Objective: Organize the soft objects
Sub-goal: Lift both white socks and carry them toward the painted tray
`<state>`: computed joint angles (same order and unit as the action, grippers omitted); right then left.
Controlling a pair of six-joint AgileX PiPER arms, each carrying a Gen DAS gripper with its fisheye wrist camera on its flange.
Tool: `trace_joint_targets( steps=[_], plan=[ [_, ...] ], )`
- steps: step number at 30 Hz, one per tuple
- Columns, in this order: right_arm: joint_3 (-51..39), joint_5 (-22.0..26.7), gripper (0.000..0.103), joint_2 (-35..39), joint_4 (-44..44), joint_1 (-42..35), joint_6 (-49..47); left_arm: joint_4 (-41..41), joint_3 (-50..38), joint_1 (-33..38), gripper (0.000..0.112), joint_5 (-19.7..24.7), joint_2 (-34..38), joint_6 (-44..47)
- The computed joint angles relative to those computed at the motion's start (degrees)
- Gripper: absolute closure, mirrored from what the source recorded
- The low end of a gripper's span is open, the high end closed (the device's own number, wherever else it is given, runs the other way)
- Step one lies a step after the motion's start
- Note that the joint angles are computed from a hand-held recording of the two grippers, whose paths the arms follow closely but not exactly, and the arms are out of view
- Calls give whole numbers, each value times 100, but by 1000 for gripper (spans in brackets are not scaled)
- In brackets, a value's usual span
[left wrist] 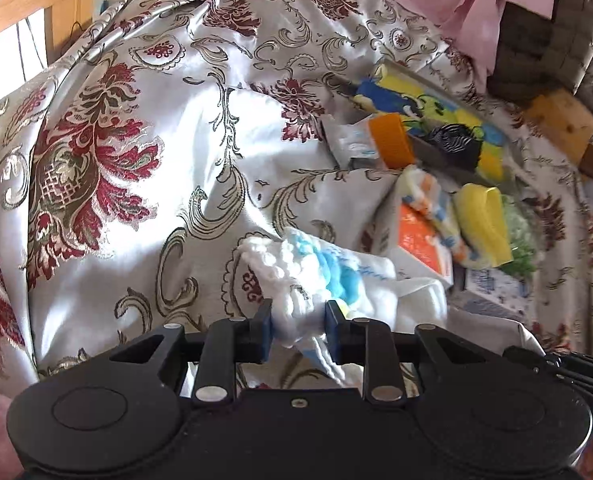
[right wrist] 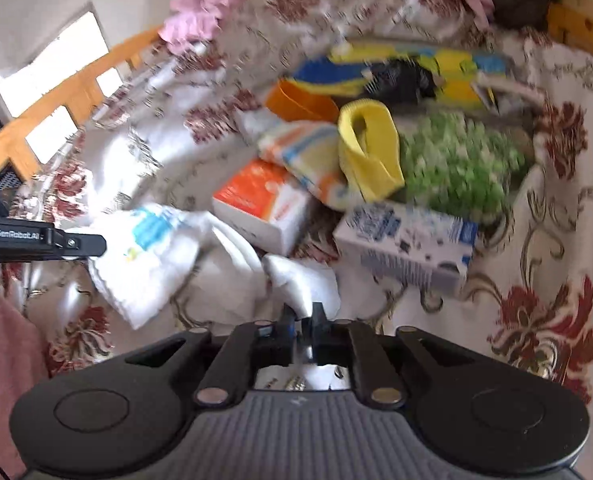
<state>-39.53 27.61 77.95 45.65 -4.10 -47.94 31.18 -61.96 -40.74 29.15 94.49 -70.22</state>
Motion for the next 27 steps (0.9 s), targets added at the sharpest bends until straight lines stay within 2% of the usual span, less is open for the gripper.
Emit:
trace_joint_targets(
  steps=[2,5,6,9,13,14,16,18,22,25,27],
  plan=[
    [-89,38,80,176,-181,31,292,44,-119,-18,75,51,145,-25],
    [-234,41,67,478,-457,111,712,-95,-272,14,54,-49,347,164],
    [-267,48,63,538,-541,131,825,-184,-382,12,50,-9,453,261],
    [-346,4,53,716,-738,230,1085,-752,-659,121,48,46,771,815],
    [-350,-276,51,824,-1055,451,1402,-1110,-884,185,48,159,1059,1087],
    [-330,-386,51,839,-1172,521,1504,-1077,-900,172,48,165,1087,1070],
    [-331,-554,62,873,-1521,666,1802,-946,-948,121,52,250,1129,1039],
    [-306,-650,82,880,-1727,775,1942,-678,-996,22,66,400,1154,917],
    [-124,-902,91,697,-1373,827,1520,-277,-932,-122,78,392,1093,724],
    [105,-1177,96,429,-839,820,973,332,-768,-292,85,333,976,209],
    [262,-1348,96,237,-306,817,392,1024,-590,-472,87,290,848,-439]
  ],
)
